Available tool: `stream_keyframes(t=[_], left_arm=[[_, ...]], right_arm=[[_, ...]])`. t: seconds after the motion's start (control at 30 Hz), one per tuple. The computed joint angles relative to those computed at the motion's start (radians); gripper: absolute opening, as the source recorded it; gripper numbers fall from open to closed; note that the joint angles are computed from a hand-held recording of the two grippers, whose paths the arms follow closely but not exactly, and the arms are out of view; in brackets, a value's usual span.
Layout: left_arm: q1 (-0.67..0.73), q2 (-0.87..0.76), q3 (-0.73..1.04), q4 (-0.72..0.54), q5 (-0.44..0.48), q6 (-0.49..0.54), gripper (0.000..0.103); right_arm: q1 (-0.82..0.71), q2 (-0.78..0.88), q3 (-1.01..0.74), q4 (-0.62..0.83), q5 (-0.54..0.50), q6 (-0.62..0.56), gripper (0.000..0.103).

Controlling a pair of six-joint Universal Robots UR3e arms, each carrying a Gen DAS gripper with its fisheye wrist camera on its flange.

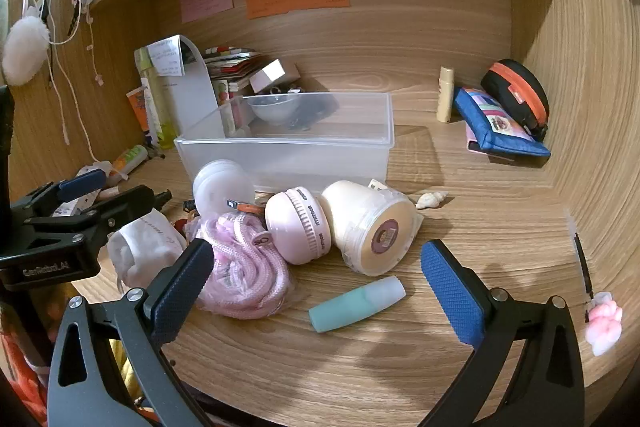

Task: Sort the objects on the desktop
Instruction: 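Move left tool to the green spray bottle while right tool approaches the white tub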

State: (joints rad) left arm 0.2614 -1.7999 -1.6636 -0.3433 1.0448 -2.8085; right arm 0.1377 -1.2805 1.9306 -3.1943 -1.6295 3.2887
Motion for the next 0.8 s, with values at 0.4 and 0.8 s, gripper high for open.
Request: stream_keyframes(t=[0.4, 0.8], left_arm=[[0.003, 0.004, -0.001, -0.004, 0.003, -0.003, 0.103], [0.127, 0.004, 0.076, -0.172, -0.112, 0.087, 0.103]], right_arm=[[0.011, 0.009, -0.008, 0.004, -0.01, -0.003, 0.103], [-0.021, -0.009, 0.024, -0.038, -0.011, -0.024, 0.103]])
